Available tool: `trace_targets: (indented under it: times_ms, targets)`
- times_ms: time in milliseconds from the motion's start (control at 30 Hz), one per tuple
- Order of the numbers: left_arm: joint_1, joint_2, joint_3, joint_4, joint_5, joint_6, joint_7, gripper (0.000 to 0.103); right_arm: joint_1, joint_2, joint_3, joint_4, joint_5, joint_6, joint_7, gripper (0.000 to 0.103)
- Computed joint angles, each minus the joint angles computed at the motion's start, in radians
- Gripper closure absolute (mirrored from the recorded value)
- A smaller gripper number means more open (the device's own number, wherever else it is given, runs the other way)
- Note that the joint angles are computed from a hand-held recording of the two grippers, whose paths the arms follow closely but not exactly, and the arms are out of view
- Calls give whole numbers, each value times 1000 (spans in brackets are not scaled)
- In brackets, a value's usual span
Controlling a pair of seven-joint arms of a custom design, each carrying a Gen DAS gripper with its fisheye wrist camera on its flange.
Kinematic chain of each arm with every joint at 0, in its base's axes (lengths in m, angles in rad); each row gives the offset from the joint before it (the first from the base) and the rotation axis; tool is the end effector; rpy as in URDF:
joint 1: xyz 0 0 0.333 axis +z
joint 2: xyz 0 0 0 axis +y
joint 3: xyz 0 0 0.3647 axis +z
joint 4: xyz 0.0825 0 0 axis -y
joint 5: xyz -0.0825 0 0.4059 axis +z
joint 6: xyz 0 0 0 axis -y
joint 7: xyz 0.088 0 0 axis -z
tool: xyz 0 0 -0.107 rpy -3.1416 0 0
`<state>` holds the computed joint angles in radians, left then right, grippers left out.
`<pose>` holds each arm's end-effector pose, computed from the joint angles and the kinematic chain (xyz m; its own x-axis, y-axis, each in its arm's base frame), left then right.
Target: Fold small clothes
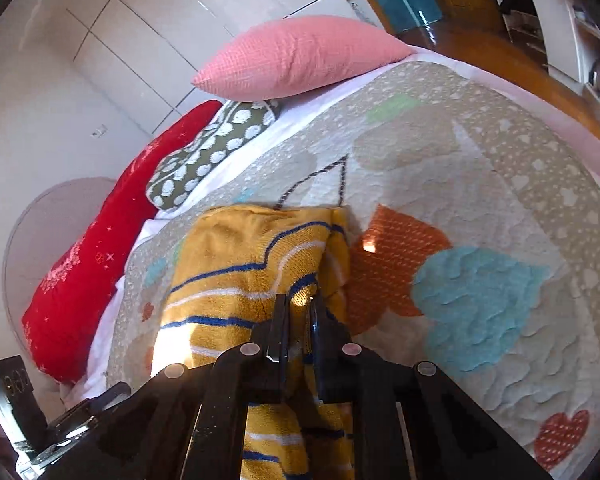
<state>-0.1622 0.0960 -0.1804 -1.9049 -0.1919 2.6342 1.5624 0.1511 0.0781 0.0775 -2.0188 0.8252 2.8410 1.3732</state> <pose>0.6192 -0.2111 0.5602 -0.2465 -0.9493 0.1952 -0.8136 0.0933 -0.5739 0.6244 0.1044 0.5239 -0.0600 -0.8349 -0.5471 -0.7521 0.3982 -0.5252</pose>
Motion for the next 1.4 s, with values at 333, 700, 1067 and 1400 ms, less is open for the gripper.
trace_targets:
  times_ms: [333, 700, 1067, 1400]
  targets:
    - [-30, 61, 7, 24, 106, -31, -93, 52, -18, -42, 6, -73, 29, 82, -4, 86]
    - [-8, 35, 0, -27, 18, -27, -69, 48, 45, -25, -48, -41, 416, -117, -317, 87]
    - [7, -77, -7, -142, -135, 84, 22, 49, 54, -27, -30, 51, 37, -83, -120, 84]
    - [17, 7, -10, -88, -170, -10, 31, 49, 21, 291, 61, 453, -112, -352, -6, 84]
